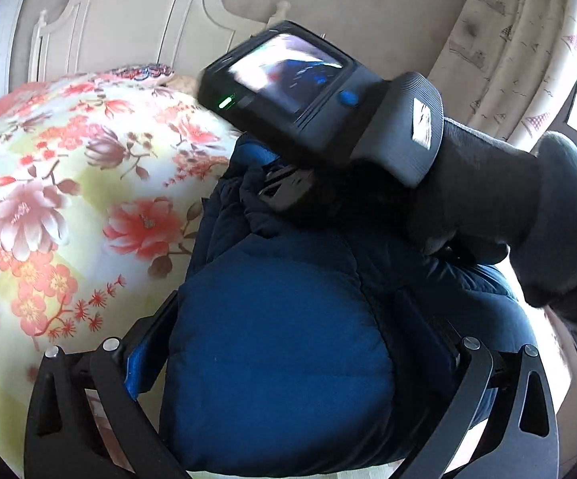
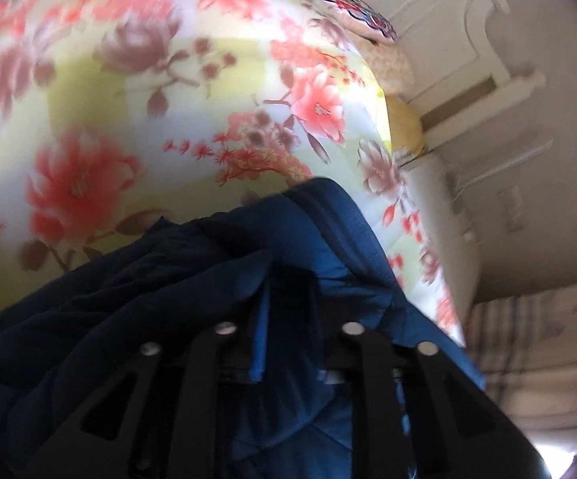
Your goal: Fold large clothes
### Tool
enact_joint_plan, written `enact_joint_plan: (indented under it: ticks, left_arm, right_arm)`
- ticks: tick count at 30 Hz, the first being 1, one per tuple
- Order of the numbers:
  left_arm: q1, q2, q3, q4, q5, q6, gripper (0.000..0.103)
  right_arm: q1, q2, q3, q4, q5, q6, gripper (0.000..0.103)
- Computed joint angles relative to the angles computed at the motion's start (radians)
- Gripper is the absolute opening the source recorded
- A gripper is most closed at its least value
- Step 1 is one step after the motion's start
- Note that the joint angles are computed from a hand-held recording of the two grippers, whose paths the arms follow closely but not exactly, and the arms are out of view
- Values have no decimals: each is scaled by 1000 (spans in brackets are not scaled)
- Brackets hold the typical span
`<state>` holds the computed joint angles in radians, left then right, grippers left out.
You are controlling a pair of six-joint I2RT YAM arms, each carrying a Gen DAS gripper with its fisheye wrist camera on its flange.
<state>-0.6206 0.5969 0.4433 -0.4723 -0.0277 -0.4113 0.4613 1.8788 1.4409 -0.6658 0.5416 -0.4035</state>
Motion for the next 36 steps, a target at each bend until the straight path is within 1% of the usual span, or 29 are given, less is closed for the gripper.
enact_joint_plan:
  ticks: [1,3,4,6,7,8,9,10,11,13,14,15,16,17,18,19,20,21,22,23,24,25,26,27,28,31,33,35,36]
  left_arm:
    - [1,7,6,-8,-1,0,99]
    - [9,20,9,-7,10,4,99]
    - [18,25,12,-7,21,8,99]
    - [26,33,8,0,33,15,99]
    - [4,29,9,-5,12,10,99]
    - [-8,31,9,-5,-4,9,99]
    - [-21,30,10,-7,-18,5,99]
    - [-18,30,10,-6,-13,5,99]
    - [-11,31,8,-2,-4,7,99]
    - [-2,30,5,1,7,10,99]
    - [-4,32,5,2,4,10,99]
    - [-13,33,6,2,-7,7,99]
    - [-12,32,6,1,-9,9,99]
    - [-17,33,5,4,-16,7,99]
    - [-26,32,5,3,-27,4,99]
    - [-31,36,6,6,-34,3,99]
    - [-38,39,5,10,-44,0,99]
    - [-46,40,7,8,-55,-4,99]
    - [-55,41,8,7,-65,-8,99]
    - [-55,40,9,5,-64,-10,99]
    - [-47,39,7,6,-52,-10,99]
    - [-49,40,9,5,-50,-12,99]
    - [-48,40,9,5,-47,-11,99]
    - [-43,40,8,7,-42,-9,99]
    - [-43,37,7,5,-40,-9,99]
    - [-26,34,1,11,-18,-4,99]
    - [-20,34,0,13,-11,-2,99]
    - [-25,32,-1,12,-19,-3,99]
    - [-24,33,0,10,-16,-5,99]
  right_arm:
    - [25,5,-20,27,48,-23,6]
    - [60,6,-62,82,127,-59,4]
    - [62,0,-72,95,131,-65,4]
    - [33,-51,-97,107,46,-42,4]
    - [11,-83,-109,111,-19,-26,5]
    - [-26,-145,-124,99,-128,-3,14]
    - [-62,-193,-126,80,-217,20,26]
    - [-107,-242,-126,66,-303,46,65]
    - [-172,-325,-144,70,-403,83,84]
    - [-312,-440,-175,97,-539,122,84]
    - [-374,-461,-173,91,-582,147,83]
    - [-456,-466,-161,77,-650,180,80]
    - [-535,-458,-146,56,-729,206,74]
    - [-618,-436,-134,32,-806,227,72]
    - [-663,-414,-133,25,-827,232,72]
    - [-701,-373,-140,9,-831,215,72]
    - [-712,-339,-150,1,-821,192,77]
    - [-718,-310,-172,24,-812,167,83]
    - [-725,-308,-227,86,-821,157,88]
    - [-744,-306,-270,149,-865,180,89]
    - [-750,-302,-268,148,-878,204,89]
    - [-736,-296,-253,135,-855,208,89]
    - [-708,-306,-229,91,-797,203,89]
    - [-694,-312,-205,62,-766,204,88]
    - [-690,-332,-201,60,-753,208,86]
    - [-699,-408,-233,142,-751,263,86]
    - [-690,-366,-211,120,-751,265,87]
    - [-663,-273,-170,48,-732,228,90]
    - [-661,-273,-181,59,-728,218,91]
